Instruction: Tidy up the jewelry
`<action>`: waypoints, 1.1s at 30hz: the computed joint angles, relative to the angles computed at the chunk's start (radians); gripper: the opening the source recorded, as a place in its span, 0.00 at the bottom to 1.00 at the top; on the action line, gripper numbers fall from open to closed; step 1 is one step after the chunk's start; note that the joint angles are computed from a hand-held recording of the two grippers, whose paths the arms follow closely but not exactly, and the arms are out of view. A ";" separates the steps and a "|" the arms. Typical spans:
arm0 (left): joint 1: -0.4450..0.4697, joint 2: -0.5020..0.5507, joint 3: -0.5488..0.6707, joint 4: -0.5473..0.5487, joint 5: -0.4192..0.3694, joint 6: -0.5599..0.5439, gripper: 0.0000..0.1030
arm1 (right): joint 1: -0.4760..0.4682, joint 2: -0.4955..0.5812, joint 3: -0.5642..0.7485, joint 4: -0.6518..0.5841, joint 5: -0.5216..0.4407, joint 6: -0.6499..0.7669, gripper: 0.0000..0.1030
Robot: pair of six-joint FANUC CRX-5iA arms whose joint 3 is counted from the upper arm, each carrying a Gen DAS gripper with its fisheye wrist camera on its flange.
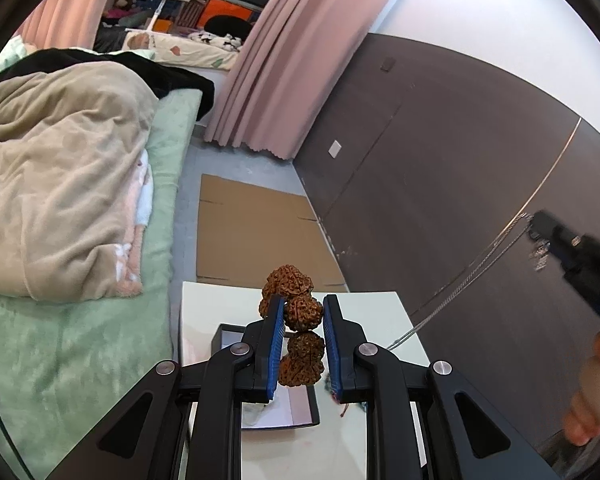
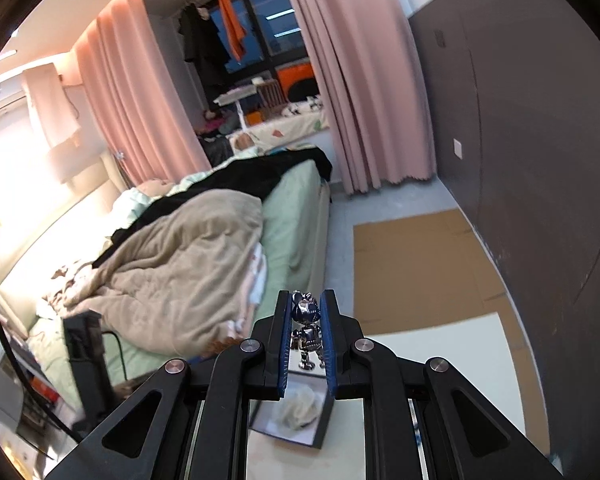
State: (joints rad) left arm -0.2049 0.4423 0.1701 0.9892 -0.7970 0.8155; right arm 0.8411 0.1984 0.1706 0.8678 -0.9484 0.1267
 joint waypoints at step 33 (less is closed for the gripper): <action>0.038 -0.002 -0.009 -0.003 0.017 0.021 0.20 | -0.018 0.134 0.102 -0.230 0.108 0.168 0.15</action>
State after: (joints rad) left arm -0.1669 0.4408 0.1608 0.9866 -0.7804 0.8364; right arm 0.8227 0.3328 0.2725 0.6375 -0.8404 0.2947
